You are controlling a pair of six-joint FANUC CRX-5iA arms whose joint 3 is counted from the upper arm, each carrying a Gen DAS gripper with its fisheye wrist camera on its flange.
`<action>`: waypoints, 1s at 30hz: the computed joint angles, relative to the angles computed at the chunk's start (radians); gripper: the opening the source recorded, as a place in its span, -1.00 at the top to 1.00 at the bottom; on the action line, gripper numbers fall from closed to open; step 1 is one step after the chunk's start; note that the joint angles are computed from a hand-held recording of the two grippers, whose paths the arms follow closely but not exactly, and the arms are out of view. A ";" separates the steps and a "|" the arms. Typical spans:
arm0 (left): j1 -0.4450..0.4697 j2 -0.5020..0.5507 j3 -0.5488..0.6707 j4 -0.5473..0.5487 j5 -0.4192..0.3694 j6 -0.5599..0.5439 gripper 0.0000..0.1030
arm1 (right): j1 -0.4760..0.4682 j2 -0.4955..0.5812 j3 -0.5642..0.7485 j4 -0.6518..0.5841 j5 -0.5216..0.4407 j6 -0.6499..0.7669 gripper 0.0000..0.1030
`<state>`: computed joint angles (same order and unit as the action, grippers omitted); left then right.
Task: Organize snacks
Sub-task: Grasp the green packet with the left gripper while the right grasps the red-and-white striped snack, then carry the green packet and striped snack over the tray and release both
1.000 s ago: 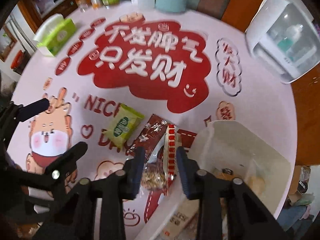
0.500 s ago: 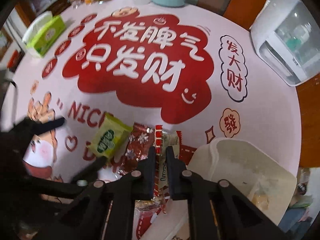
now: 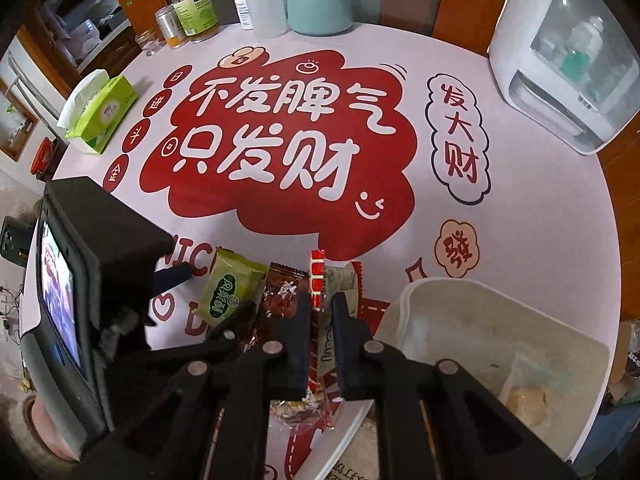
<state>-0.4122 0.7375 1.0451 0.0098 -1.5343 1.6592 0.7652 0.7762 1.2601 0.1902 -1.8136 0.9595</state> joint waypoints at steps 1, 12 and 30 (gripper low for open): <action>-0.003 -0.002 0.001 -0.005 0.007 -0.013 0.31 | -0.001 -0.014 -0.024 -0.004 0.014 -0.006 0.81; 0.030 -0.165 -0.125 0.008 0.084 0.013 0.32 | 0.014 -0.213 -0.294 -0.014 0.201 -0.086 0.82; -0.108 -0.213 0.163 0.095 0.104 -0.046 0.31 | 0.223 -0.703 -0.771 0.376 0.406 -0.381 0.81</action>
